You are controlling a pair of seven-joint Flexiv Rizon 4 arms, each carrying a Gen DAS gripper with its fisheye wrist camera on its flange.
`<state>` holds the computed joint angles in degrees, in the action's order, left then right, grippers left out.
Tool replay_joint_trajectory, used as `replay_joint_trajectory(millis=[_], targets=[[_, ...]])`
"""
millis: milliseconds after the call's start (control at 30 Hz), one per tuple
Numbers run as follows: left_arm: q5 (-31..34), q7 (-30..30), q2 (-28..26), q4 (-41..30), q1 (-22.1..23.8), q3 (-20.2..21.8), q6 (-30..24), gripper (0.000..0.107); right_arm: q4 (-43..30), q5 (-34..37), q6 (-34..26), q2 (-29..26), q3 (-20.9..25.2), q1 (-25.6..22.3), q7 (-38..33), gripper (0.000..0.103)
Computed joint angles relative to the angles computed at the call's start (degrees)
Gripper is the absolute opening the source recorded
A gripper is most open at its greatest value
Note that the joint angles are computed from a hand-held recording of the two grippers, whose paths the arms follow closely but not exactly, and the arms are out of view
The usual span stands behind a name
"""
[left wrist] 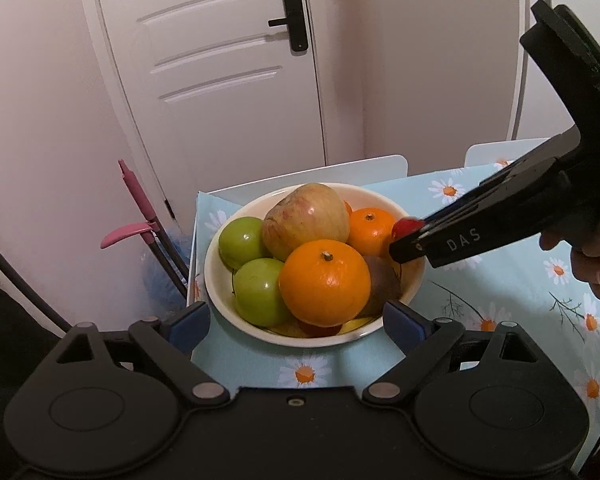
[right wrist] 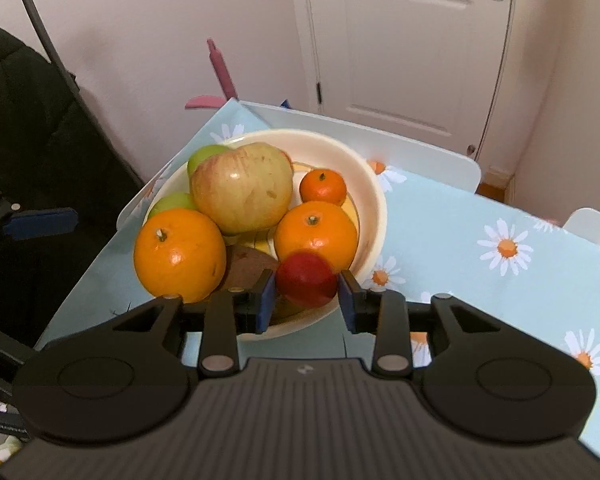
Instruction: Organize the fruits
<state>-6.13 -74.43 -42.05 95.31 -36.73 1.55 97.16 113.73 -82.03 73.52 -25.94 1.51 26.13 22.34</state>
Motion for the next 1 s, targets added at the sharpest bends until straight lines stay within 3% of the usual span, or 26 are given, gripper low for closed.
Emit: replay_joint_trajectory(millis=[33, 100, 300, 467, 600, 767, 1000], targets=[[0.2, 0.18, 0.08, 0.17, 0.3, -0.32, 0.13, 0.096, 0.12, -0.71, -0.09, 0.16, -0.12, 0.12, 0.59, 0.083], [0.67, 0.84, 0.23, 0.62, 1.37, -1.52, 0.44, 0.096, 0.4, -2.97, -1.29, 0.69, -0.3, 0.45, 3.2, 0.093], [1.31, 2.96, 0.37, 1.04, 4.06, -5.02, 0.42, 0.096, 1.95, -3.34, -4.75, 2.29, 1.28, 0.23, 6.41, 0.094], [0.6, 2.47, 0.84, 1.26, 2.31, -3.47, 1.52, 0.096, 3.72, -4.19, -6.87, 4.7, 2.59, -0.2, 7.31, 0.094], [-1.27, 0.33, 1.46, 1.79, -3.76, 2.89, 4.35, 0.096, 6.24, -5.15, -8.55, 8.25, 3.98, -0.9, 8.4, 0.094], [-4.86, -1.76, 3.54, 3.01, -10.81, 8.83, 4.05, 0.096, 10.96, -4.24, -12.12, 15.15, 6.79, -1.77, 8.32, 0.094], [-9.94, -7.75, 6.52, 4.64, -22.6, 19.17, 3.48, 0.096, 17.25, 6.07, -22.53, 27.05, 13.02, -0.67, 4.36, 0.094]])
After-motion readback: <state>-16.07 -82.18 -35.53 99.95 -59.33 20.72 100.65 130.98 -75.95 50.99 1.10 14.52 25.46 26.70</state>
